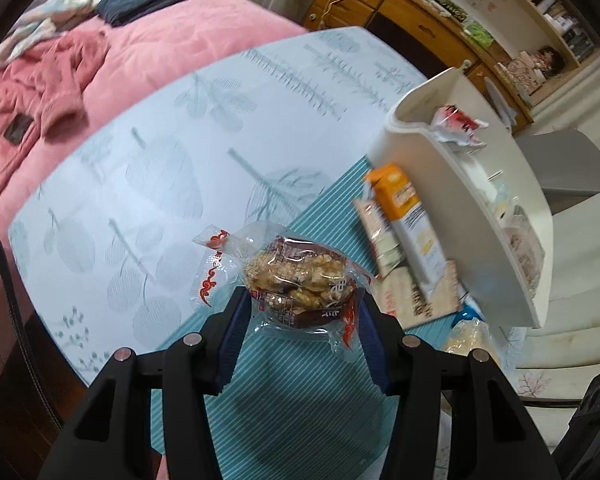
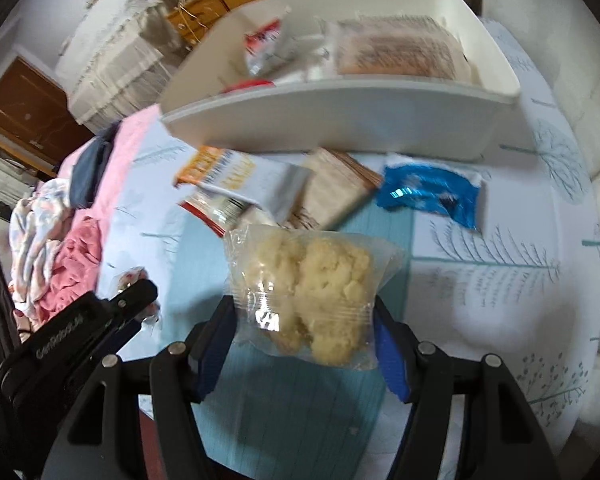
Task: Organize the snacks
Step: 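Carry both packets over the white tray and open both tools to drop them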
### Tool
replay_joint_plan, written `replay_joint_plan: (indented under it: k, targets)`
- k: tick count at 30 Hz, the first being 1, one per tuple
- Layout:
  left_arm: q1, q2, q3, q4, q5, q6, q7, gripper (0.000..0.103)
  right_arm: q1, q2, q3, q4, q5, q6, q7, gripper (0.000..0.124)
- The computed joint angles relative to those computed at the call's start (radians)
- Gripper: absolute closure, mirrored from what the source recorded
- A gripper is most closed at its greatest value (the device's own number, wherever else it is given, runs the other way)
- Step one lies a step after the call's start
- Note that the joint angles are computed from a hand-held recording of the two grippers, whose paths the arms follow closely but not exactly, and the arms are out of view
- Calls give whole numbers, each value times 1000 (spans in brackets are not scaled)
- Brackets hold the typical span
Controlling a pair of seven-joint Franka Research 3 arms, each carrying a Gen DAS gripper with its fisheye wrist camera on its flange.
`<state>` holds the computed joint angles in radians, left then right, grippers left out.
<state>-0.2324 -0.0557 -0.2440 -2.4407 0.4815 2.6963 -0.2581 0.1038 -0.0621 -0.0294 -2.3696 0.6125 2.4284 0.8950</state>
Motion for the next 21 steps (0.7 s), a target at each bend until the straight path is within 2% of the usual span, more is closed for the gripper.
replay_joint_plan:
  k: [4,10,14,21]
  targets:
    - [15,-5,13,19,16,22,52,52,12,9,6,34,60,12,-18,59]
    - [57,38,48,91,19,107,215,52,24,37,12,96,159,22,-61,59]
    - [75,78,63,169,-2,89,352,52,27,66,21,138,223,44,-79,59]
    - [93,146,76,255,-91,120,540,51,20,153,42,249,338,72,-84,59]
